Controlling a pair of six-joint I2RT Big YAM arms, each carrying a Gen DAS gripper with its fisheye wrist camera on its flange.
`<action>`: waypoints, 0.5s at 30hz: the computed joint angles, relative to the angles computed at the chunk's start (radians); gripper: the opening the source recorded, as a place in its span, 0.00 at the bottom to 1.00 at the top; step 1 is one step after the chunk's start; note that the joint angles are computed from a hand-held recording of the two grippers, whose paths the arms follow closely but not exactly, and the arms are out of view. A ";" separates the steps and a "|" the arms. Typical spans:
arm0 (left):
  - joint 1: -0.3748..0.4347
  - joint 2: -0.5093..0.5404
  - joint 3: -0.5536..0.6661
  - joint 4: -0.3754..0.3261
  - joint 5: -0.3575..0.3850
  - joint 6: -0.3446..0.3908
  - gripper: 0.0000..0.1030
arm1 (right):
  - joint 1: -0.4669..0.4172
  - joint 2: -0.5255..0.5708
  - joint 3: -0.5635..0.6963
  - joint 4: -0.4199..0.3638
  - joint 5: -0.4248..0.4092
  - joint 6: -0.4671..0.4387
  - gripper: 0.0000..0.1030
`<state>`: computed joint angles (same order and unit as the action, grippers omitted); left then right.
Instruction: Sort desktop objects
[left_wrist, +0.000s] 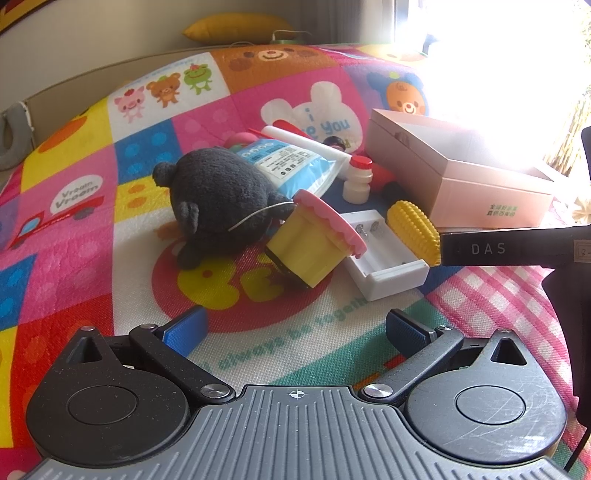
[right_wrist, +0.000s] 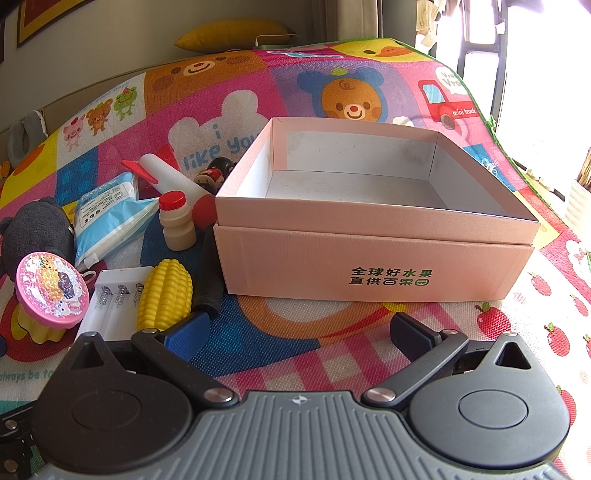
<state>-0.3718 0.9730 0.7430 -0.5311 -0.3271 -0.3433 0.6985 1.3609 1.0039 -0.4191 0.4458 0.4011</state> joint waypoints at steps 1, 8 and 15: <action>0.001 -0.002 -0.001 0.000 0.001 0.000 1.00 | 0.000 0.000 0.000 0.000 0.000 0.000 1.00; -0.005 0.003 0.000 -0.001 -0.009 0.000 1.00 | 0.000 -0.001 0.001 -0.002 0.000 0.001 1.00; -0.006 0.002 -0.001 0.001 -0.008 -0.002 1.00 | 0.001 -0.001 0.001 -0.003 0.000 0.001 1.00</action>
<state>-0.3782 0.9753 0.7418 -0.5301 -0.3353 -0.3454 0.6992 1.3598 1.0053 -0.4221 0.4461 0.4022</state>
